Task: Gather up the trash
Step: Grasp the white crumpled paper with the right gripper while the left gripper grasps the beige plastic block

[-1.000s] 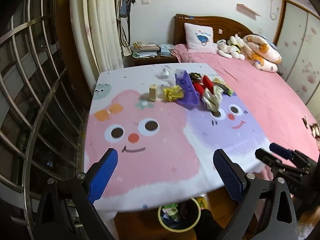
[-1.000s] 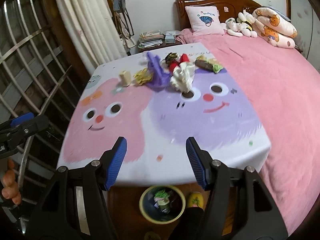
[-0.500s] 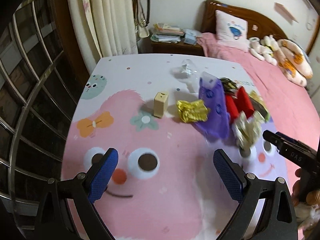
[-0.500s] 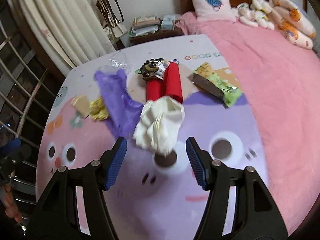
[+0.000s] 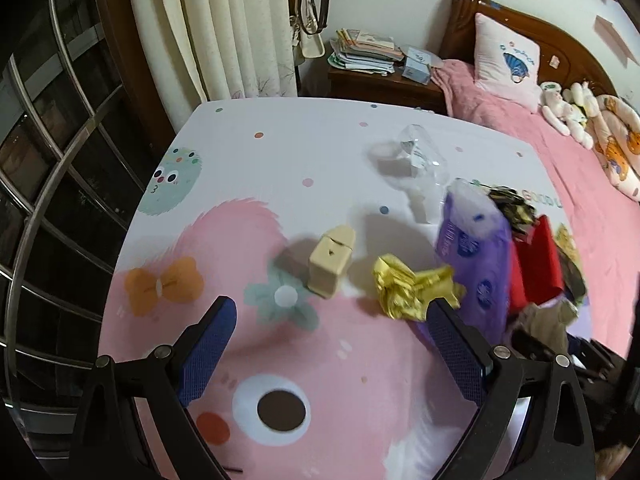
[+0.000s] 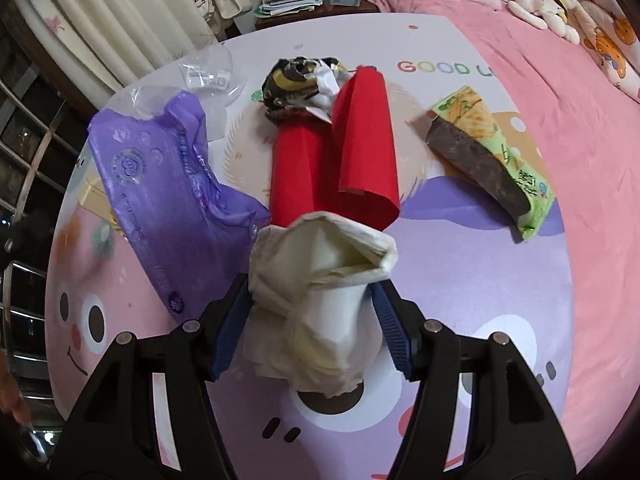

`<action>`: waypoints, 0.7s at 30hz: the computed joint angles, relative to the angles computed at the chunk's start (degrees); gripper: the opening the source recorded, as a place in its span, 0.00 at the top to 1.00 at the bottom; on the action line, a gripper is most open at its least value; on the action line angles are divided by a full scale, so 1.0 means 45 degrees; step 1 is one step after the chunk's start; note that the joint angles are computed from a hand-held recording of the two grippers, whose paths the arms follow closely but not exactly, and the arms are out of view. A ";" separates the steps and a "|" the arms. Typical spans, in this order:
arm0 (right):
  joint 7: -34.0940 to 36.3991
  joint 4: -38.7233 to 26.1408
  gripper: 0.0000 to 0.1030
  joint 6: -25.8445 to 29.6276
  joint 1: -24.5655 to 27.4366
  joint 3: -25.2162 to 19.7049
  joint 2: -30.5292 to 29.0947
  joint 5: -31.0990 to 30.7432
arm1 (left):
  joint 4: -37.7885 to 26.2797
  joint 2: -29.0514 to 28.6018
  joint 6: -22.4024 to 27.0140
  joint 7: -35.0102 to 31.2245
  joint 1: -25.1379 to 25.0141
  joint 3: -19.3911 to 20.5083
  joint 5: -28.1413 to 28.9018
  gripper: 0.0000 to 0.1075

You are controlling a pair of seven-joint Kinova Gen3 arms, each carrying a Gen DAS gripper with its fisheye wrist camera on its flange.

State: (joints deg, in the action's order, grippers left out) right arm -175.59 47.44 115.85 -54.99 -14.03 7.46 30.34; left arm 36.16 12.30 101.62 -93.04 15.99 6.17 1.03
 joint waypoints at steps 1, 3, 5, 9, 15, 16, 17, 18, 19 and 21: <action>-0.0076 0.0233 0.47 -0.0165 0.0005 0.0000 -0.0129 0.0045 | 0.0051 0.0055 -0.0081 0.0017 0.0035 -0.0013 -0.0067 0.09; -0.0070 0.0552 0.56 -0.0392 0.0079 -0.0101 -0.0360 0.0162 | 0.0151 0.0324 -0.0336 0.0079 0.0169 -0.0034 -0.0246 0.09; 0.0088 0.0699 0.68 -0.0515 0.0069 -0.0320 -0.0567 0.0493 | 0.0387 0.0516 -0.0626 0.0042 0.0211 -0.0046 -0.0302 0.11; 0.0601 0.0409 0.78 -0.0355 0.0023 -0.0548 -0.0570 0.1050 | 0.0163 0.1167 -0.0538 -0.0165 -0.0018 0.0007 0.0141 0.34; 0.0309 0.0608 0.82 -0.0521 0.0084 -0.0920 -0.0842 0.1308 | 0.0230 0.1713 -0.0708 -0.0258 -0.0091 0.0015 0.0527 0.68; 0.0297 0.0677 0.82 -0.0558 0.0095 -0.0941 -0.0899 0.1334 | 0.0247 0.1773 -0.0701 -0.0272 -0.0086 0.0006 0.0555 0.71; 0.0241 0.0688 0.83 -0.0572 0.0095 -0.0986 -0.0936 0.1366 | 0.0381 0.1725 -0.0787 -0.0281 -0.0140 0.0002 0.0652 0.71; 0.0086 0.0580 0.83 -0.0445 -0.0027 -0.1109 -0.0902 0.1511 | 0.0668 0.1592 -0.1016 -0.0272 -0.0193 -0.0010 0.0739 0.72; -0.0034 0.0703 0.84 -0.0524 -0.0026 -0.1118 -0.1013 0.1526 | 0.0903 0.1472 -0.1188 -0.0263 -0.0196 -0.0027 0.0740 0.72; -0.0317 0.0813 0.85 -0.0615 -0.0033 -0.1231 -0.1176 0.1592 | 0.1274 0.1239 -0.1418 -0.0230 -0.0216 -0.0039 0.0736 0.72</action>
